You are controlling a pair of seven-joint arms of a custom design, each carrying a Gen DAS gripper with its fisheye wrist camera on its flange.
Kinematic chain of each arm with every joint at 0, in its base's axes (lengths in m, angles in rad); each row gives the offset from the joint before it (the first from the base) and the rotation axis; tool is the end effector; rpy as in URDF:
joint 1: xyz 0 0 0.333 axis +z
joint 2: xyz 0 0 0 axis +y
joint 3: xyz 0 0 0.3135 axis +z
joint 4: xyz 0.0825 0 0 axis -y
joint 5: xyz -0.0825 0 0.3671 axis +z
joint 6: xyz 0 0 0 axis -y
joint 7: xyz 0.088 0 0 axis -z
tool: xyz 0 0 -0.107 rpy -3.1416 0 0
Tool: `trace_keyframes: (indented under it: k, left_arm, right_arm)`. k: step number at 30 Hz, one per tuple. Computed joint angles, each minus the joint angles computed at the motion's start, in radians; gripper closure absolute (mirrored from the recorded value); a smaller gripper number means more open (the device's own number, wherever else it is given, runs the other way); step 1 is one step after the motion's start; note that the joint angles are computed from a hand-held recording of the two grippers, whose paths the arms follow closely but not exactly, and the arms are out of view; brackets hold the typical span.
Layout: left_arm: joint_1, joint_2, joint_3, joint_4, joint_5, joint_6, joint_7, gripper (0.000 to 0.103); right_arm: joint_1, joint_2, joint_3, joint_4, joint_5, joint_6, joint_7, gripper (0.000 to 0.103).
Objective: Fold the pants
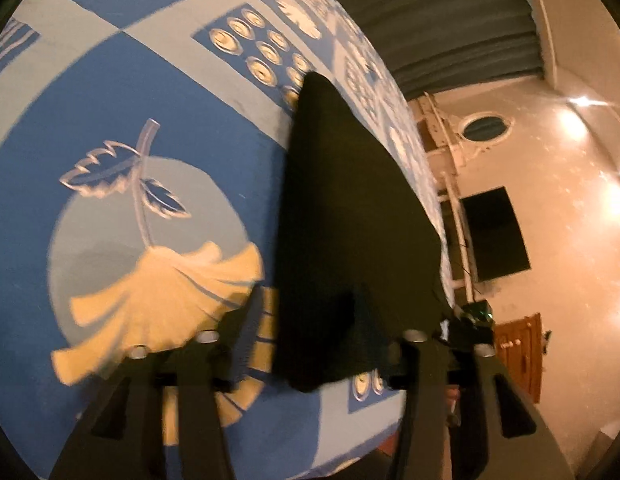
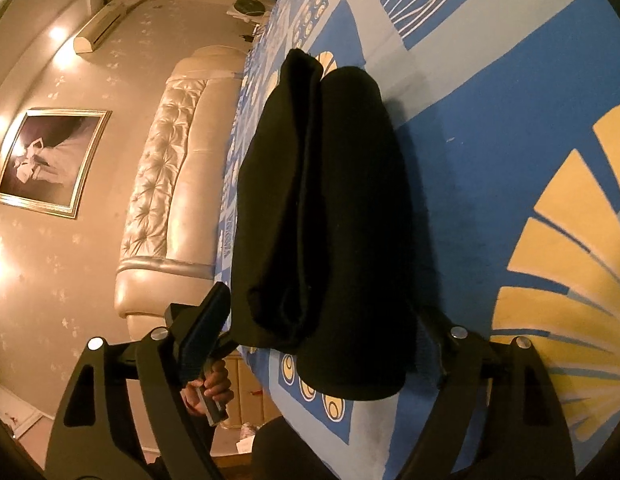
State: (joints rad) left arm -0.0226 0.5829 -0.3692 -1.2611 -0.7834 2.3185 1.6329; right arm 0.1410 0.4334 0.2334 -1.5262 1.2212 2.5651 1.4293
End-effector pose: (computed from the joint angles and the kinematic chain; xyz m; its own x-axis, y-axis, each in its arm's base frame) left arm 0.7065 -0.2238 0.5027 -0.0834 -0.5957 0.7988 -0.9516 -0.1903 -0.2412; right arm 0.6718 0.2172 0.4780 -0.1150 -0.4315 -0.8948 -0.8733 0.4732 -0.1160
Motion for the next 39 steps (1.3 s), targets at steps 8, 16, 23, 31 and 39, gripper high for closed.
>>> trace_keyframes:
  k: [8, 16, 23, 31, 39]
  left_arm:
    - [-0.038, 0.055, -0.007, 0.069, 0.043, -0.031, 0.027, 0.038]
    - [-0.073, 0.055, 0.020, 0.083, 0.140, -0.017, -0.065, 0.061]
    - [-0.083, 0.044, 0.024, 0.078, 0.186, -0.005, -0.116, 0.065]
    - [-0.076, 0.064, 0.019, 0.116, 0.207, -0.039, -0.113, 0.066]
    - [-0.082, 0.127, 0.013, 0.192, 0.218, -0.057, -0.120, 0.065]
  right_arm:
    - [-0.007, -0.019, 0.014, -0.055, 0.032, 0.024, -0.019, 0.063]
    - [0.012, -0.039, 0.000, -0.072, 0.064, 0.041, -0.053, 0.069]
    - [0.025, -0.071, -0.009, -0.103, 0.092, 0.058, -0.079, 0.071]
    - [0.032, -0.094, -0.021, -0.137, 0.129, 0.057, -0.104, 0.071]
    - [0.035, -0.084, -0.025, -0.139, 0.195, 0.059, -0.147, 0.071]
